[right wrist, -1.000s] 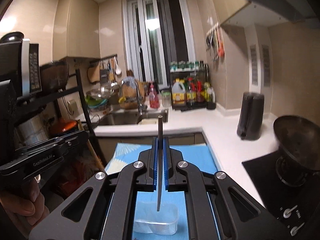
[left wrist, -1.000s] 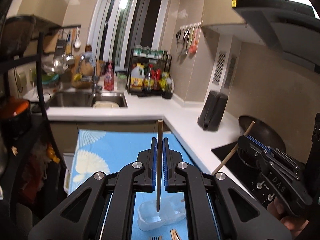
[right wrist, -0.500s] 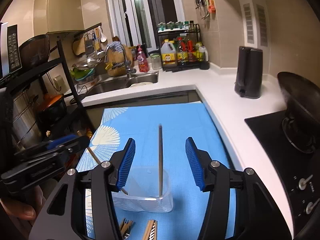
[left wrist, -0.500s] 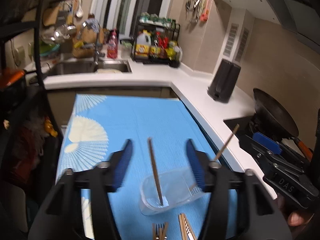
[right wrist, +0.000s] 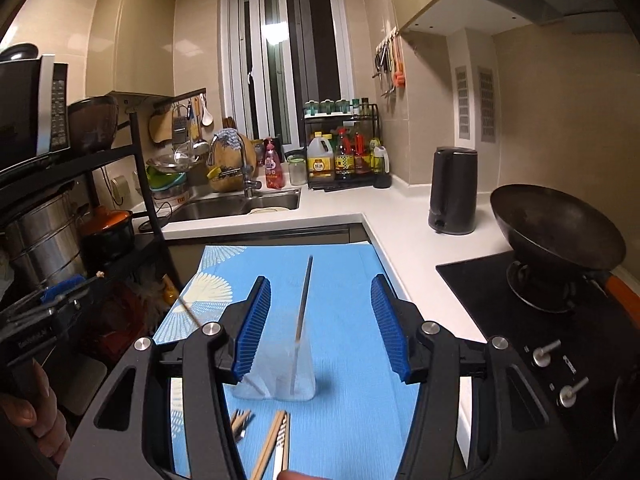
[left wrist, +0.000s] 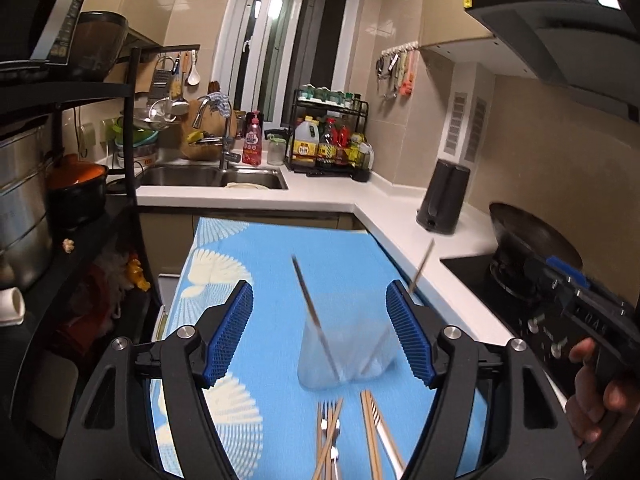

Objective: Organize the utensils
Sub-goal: 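Open both grippers to drop the chopsticks into the container, then lower left gripper onto a chopstick while right gripper grasps another chopstick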

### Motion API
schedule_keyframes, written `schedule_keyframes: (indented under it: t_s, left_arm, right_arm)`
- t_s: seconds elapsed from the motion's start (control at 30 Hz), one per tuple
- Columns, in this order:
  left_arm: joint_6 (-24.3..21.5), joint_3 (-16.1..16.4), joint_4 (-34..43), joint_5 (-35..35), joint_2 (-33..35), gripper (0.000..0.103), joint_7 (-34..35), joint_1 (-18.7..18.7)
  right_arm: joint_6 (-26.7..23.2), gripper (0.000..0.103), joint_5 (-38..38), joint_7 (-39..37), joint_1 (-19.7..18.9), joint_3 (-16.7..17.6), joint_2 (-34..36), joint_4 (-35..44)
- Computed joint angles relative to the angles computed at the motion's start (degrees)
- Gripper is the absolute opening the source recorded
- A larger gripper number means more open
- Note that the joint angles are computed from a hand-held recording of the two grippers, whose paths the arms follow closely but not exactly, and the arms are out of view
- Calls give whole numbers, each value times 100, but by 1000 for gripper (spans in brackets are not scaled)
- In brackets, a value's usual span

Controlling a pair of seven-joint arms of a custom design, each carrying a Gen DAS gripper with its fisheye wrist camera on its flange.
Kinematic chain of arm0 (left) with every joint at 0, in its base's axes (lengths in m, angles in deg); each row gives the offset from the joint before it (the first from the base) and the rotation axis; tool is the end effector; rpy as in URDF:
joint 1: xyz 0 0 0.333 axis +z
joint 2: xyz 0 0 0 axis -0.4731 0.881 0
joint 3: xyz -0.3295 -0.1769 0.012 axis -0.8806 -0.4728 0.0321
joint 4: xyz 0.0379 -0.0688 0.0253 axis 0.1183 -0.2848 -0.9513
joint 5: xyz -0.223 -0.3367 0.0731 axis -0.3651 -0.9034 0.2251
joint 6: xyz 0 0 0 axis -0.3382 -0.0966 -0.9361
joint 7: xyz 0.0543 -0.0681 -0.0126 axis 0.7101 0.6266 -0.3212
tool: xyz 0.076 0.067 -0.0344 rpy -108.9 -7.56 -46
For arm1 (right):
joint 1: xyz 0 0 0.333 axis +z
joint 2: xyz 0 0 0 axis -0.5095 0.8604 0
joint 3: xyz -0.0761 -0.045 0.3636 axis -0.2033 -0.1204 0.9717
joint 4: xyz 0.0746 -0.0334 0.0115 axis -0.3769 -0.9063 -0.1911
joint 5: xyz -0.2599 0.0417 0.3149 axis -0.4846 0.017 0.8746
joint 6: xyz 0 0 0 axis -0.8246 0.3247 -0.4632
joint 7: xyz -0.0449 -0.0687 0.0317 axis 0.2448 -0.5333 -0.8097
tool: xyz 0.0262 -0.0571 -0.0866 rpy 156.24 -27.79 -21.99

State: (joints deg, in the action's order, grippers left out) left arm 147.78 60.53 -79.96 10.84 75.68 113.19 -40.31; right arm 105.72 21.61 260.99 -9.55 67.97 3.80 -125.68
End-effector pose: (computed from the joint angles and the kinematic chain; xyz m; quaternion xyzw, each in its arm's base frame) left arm 0.4998 -0.2083 0.6984 -0.5116 0.6672 -0.4770 0.2559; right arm 0.4565 0.3339 0.7275 -0.5244 0.6413 -0.3923 0.3997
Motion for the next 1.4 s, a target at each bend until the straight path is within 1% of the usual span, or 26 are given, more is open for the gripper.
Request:
schedule_keyframes:
  t_s: [0.03,0.07,0.1,0.2,0.23,0.33,0.37,0.4,0.47,0.53,0.57,0.73,0.77,0.83,0.87,0.9,0.93,1.0,1.03,1.1,1.17,1.2,1.23,1.3,1.33,1.4]
  left_arm:
    - [24,-5,-193,-1,-122,73,16,-13]
    - [28,55,-436,-87,-260,74,114,-118]
    - [24,172,-611,-228,-354,74,273,-287]
    - [42,304,-1183,-468,-625,76,539,-528]
    - [45,453,-1344,-656,-679,77,694,-736]
    - [35,421,-1790,-834,-830,89,729,-768]
    - [18,422,-1902,-876,-866,94,742,-791]
    - [-43,349,-2015,-848,-903,95,687,-716]
    - [-111,301,-2193,-849,-991,95,611,-663]
    - [-154,400,-2315,-975,-1060,95,636,-773]
    - [-192,331,-2356,-951,-1092,95,552,-693]
    - [-471,94,-2418,-692,-1109,95,239,-404]
    - [-425,97,-2462,-661,-1107,95,252,-413]
    - [-270,281,-2576,-739,-1096,95,498,-649]
    - [-233,424,-2607,-866,-1085,93,626,-820]
    - [-217,553,-2618,-1004,-1074,87,751,-978]
    - [-186,552,-2625,-1052,-1065,84,789,-994]
    - [66,398,-2724,-1000,-1060,67,775,-870]
    - [187,388,-2764,-992,-1049,62,784,-872]
    - [361,451,-2821,-1018,-1023,40,795,-940]
    - [504,534,-2870,-1041,-1004,30,818,-1021]
    - [455,460,-2870,-969,-1000,30,759,-903]
    - [372,510,-2855,-954,-1001,29,764,-920]
    - [119,797,-2788,-1097,-985,27,918,-1167]
    - [44,915,-2764,-1225,-981,27,1019,-1284]
    - [67,826,-2771,-1307,-965,27,1043,-1188]
  right_arm:
    - [22,54,-48,140,16,31,-89,-129]
    - [93,61,-126,365,27,74,-223,-345]
    - [230,62,-192,559,29,105,-333,-542]
    - [246,62,-409,1099,4,325,-555,-989]
    - [181,62,-551,1394,-6,430,-617,-1156]
    - [134,62,-610,1869,75,541,-671,-1513]
    - [145,62,-576,1919,122,550,-666,-1602]
    - [117,61,-533,1881,169,556,-657,-1680]
    - [4,61,-516,1830,222,570,-654,-1724]
    - [-310,61,-476,1807,295,641,-641,-1805]
    - [-382,61,-388,1783,342,624,-647,-1854]
    - [-332,61,-160,1676,471,545,-683,-2033]
    - [-323,61,-137,1629,489,540,-668,-2034]
    - [-162,61,-77,1590,519,491,-655,-2081]
    - [-107,61,-51,1595,524,481,-655,-2110]
    - [-57,61,-7,1574,530,469,-642,-2117]
    - [-34,61,26,1550,536,470,-629,-2114]
    - [-5,59,88,1508,543,471,-588,-2110]
    - [19,59,131,1479,549,461,-571,-2115]
    - [94,52,203,1450,557,435,-545,-2143]
    - [160,44,266,1424,561,417,-533,-2166]
    - [230,36,289,1414,559,399,-543,-2198]
    - [300,32,324,1397,555,379,-551,-2231]
    - [420,21,444,1337,547,341,-556,-2289]
    - [508,20,507,1310,540,319,-555,-2326]
    - [588,19,606,1252,519,314,-536,-2359]
